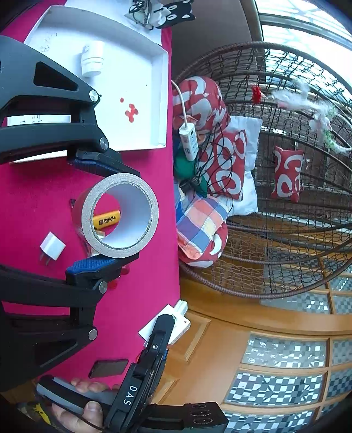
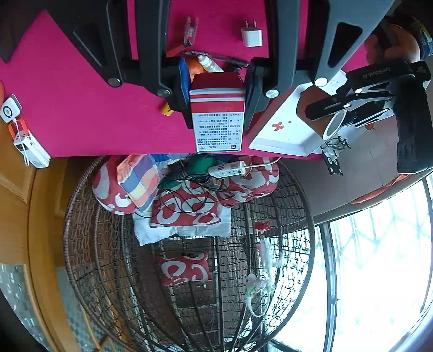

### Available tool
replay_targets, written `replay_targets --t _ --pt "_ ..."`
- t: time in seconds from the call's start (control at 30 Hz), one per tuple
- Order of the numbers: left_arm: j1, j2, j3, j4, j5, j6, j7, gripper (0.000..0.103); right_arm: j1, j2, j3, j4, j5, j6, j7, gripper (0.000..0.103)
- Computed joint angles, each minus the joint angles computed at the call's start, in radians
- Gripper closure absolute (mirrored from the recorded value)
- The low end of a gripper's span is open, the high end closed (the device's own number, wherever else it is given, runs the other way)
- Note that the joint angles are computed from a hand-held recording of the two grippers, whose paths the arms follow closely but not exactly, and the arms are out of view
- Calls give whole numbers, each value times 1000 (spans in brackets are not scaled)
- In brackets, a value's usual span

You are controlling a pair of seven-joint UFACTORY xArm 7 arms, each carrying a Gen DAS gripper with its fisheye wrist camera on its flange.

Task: Organize rigid objects
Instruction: 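Carry tape roll and medicine box to the white tray and release both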

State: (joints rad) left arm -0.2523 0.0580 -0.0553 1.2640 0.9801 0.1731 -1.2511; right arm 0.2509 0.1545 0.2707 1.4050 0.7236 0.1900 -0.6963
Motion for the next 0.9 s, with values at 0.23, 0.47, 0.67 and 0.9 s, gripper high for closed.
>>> replay_targets --t 0.23,0.47,0.67,0.9 --pt "34 -35 9 -47 24 -20 -51 52 27 37 1 53 -87 35 58 72" --pt "108 -93 -8 -105 106 -22 -168 52 54 85 21 131 -171 69 100 72" --pt "211 -179 -32 -185 173 -7 -280 52 84 130 39 198 -238 89 122 72" --pt "345 -279 -50 -269 163 32 -314 52 134 207 49 295 -315 121 168 72"
